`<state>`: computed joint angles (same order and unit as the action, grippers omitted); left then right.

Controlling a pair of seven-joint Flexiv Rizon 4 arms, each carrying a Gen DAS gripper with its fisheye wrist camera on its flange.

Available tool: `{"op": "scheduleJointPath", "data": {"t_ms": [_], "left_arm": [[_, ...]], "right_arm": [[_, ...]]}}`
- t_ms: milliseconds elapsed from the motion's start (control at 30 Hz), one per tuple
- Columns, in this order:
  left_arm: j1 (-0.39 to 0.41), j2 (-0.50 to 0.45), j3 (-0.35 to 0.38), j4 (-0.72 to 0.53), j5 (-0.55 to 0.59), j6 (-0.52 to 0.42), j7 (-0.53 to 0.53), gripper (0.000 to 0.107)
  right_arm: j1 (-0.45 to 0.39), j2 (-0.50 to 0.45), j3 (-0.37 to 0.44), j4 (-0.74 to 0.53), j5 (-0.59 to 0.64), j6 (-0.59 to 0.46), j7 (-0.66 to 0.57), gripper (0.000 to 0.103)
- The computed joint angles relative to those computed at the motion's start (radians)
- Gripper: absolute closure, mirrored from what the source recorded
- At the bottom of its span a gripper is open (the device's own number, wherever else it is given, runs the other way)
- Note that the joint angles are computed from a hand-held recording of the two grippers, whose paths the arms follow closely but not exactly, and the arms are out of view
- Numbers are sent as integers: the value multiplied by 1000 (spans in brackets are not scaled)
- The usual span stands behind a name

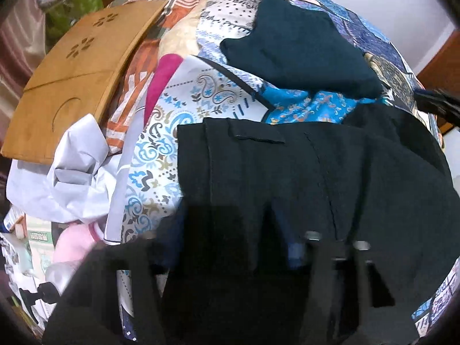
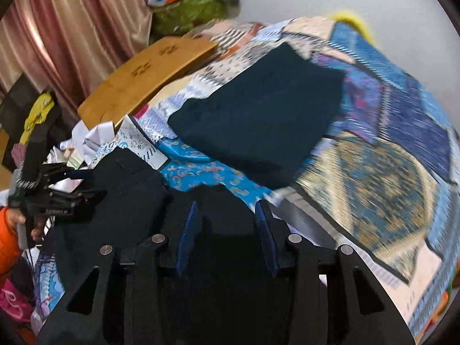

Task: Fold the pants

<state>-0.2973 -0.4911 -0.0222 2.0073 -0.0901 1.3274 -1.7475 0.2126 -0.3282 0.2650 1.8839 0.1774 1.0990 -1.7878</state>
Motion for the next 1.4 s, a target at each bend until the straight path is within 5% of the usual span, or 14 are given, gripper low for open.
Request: {"op": "scheduleJointPath", "data": {"t_ms": [200, 267, 300, 333, 600, 700, 800, 933, 1000, 1033, 1233, 1400], "left_arm": [[-27, 15, 35, 30, 47, 43, -25, 82], [-61, 16, 72, 23, 86, 42, -44, 83], [-84, 17, 97, 17, 116, 35, -55, 84], [-115, 17, 130, 8, 155, 26, -72, 84], [-178, 18, 207, -39, 362, -52, -173, 83], [-153, 21, 184, -32, 367, -50, -197, 83], [-144, 39, 178, -24, 380, -55, -217, 80], [-145, 110, 199, -3, 418, -87, -308, 72], [-88, 164, 159, 55, 369, -42, -324, 43], [-59, 185, 135, 85, 338, -11, -322, 39], [110, 274, -92, 268, -40, 81, -117, 37], [132, 266, -231, 343, -349, 93, 30, 37]], "right_arm": [[33, -126, 1, -134, -52, -202, 0, 65], [49, -134, -6, -119, -72, -178, -2, 65], [57, -131, -11, -97, -81, -133, 2, 74], [75, -121, -28, -65, -107, -76, 27, 95], [72, -82, -35, 14, -155, 104, 87, 99], [46, -100, -19, -23, -129, 77, 138, 99], [111, -62, -114, 26, -266, 100, 295, 97], [20, 21, -38, 35, -180, 53, 235, 92], [8, 73, -33, 77, -164, 78, 213, 80], [5, 107, -34, 110, -164, 101, 204, 70], [8, 282, -46, 293, -184, 158, 148, 62], [18, 375, -57, 429, -171, 206, 134, 62]]}}
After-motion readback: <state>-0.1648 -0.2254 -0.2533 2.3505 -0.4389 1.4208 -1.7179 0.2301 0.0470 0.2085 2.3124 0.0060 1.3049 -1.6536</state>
